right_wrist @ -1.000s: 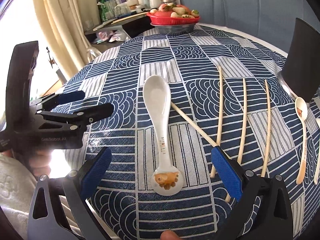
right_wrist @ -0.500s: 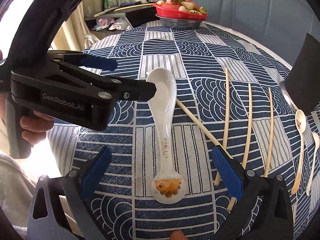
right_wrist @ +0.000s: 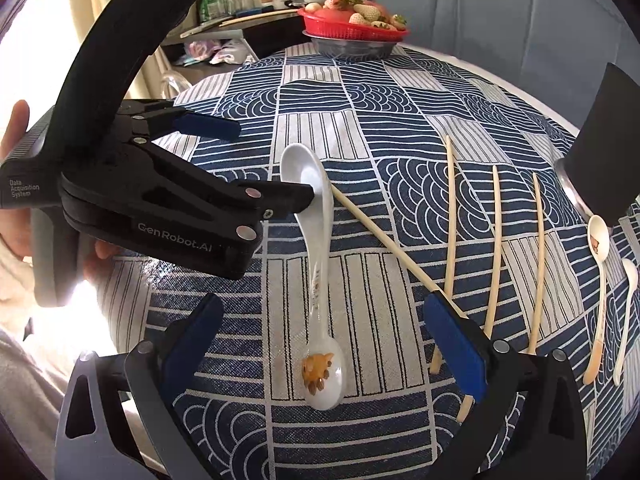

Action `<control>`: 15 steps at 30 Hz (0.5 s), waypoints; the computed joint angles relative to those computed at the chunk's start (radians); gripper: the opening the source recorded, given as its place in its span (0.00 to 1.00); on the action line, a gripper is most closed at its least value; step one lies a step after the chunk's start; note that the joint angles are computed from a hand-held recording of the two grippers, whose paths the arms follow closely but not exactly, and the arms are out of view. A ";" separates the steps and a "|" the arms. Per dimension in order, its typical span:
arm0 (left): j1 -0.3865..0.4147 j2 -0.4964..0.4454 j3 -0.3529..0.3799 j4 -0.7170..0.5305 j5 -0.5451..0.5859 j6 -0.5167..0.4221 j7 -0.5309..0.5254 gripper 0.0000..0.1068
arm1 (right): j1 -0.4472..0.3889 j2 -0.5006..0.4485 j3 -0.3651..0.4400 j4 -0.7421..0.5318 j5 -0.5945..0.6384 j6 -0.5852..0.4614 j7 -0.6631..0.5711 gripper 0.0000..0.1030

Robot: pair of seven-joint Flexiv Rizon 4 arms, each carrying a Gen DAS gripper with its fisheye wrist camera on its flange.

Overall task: Organize utensils
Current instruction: 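Close the right gripper on the spoon handle while the left gripper grasps its bowl end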

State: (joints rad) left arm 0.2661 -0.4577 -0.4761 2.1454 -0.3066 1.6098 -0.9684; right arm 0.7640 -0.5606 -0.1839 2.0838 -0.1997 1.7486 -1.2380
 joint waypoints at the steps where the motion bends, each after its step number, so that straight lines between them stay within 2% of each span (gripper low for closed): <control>1: 0.010 -0.003 -0.012 0.002 0.001 0.007 0.005 0.92 | 0.005 -0.003 -0.006 0.002 0.008 0.015 0.005 0.93; 4: 0.040 -0.001 -0.044 0.015 0.010 0.009 0.018 0.92 | -0.011 -0.004 0.012 0.003 0.028 0.036 -0.001 0.89; 5: 0.049 0.000 -0.054 0.019 0.015 0.012 0.024 0.91 | 0.016 -0.005 -0.018 0.008 0.035 0.044 -0.001 0.77; 6: 0.077 -0.002 -0.086 0.027 0.019 0.017 0.036 0.87 | 0.049 -0.005 -0.055 0.016 0.044 0.052 -0.006 0.70; 7: 0.109 -0.007 -0.123 0.035 0.024 0.024 0.046 0.81 | 0.055 -0.004 -0.059 0.016 0.052 0.050 -0.017 0.61; 9: 0.163 -0.019 -0.183 0.044 0.042 0.035 0.054 0.72 | 0.054 -0.005 -0.056 0.016 0.057 0.053 -0.034 0.58; 11: 0.206 -0.028 -0.228 0.045 0.064 0.027 0.058 0.67 | 0.048 -0.004 -0.046 0.014 0.056 0.053 -0.054 0.53; 13: 0.270 -0.044 -0.301 0.050 0.078 0.011 0.067 0.56 | 0.044 -0.003 -0.040 0.012 0.054 0.051 -0.073 0.49; 15: 0.327 -0.057 -0.368 0.054 0.088 -0.006 0.076 0.55 | 0.050 -0.002 -0.046 0.012 0.052 0.050 -0.092 0.45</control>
